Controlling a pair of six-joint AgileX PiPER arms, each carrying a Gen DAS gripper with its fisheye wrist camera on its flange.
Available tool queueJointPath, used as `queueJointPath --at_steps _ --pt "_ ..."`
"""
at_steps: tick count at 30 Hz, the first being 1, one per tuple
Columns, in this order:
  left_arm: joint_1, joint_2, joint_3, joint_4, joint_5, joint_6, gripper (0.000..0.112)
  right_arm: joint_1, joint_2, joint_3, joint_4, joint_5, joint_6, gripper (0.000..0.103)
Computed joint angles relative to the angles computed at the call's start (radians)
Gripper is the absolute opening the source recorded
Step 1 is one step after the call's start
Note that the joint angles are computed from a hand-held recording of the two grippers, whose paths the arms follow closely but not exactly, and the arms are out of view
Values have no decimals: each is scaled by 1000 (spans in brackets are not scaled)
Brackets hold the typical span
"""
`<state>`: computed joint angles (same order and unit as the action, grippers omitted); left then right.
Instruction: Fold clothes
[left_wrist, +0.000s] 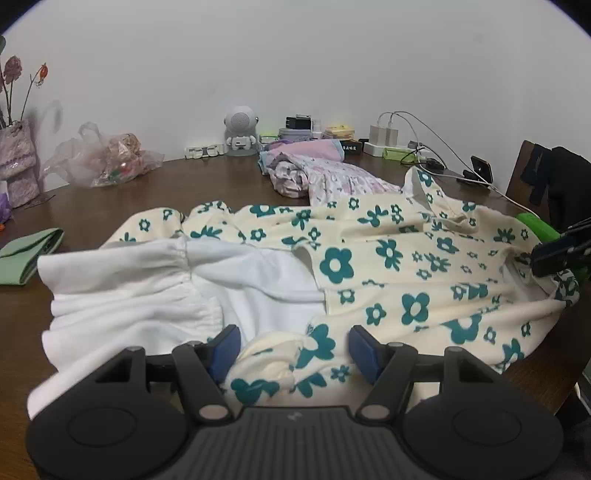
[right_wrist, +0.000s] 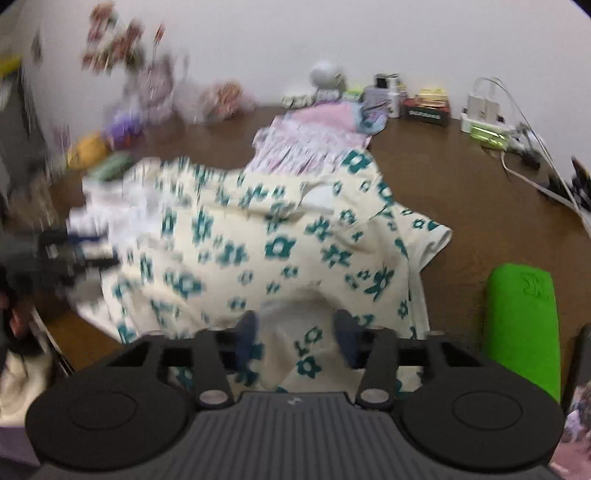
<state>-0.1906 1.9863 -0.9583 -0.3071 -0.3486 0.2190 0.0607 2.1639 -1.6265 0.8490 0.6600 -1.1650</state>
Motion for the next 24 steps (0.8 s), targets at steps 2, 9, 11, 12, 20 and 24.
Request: queueJointPath --at_steps 2,9,11,12,20,24 --pt "0 2 13 28 -25 -11 65 16 -21 45 -50 -51 18 5" --pt "8 7 23 81 -47 -47 66 -2 -40 132 240 -288 -68 2" --pt "7 8 20 70 -46 -36 66 23 -6 123 216 -367 -31 2" --pt "6 7 21 62 -45 -27 67 30 -8 133 250 -378 -73 3" --pt "60 -154 229 297 -224 -152 73 -91 -154 285 686 -125 -701 37" --pt "149 -235 343 558 -281 -296 78 -165 -134 255 514 178 -736 41"
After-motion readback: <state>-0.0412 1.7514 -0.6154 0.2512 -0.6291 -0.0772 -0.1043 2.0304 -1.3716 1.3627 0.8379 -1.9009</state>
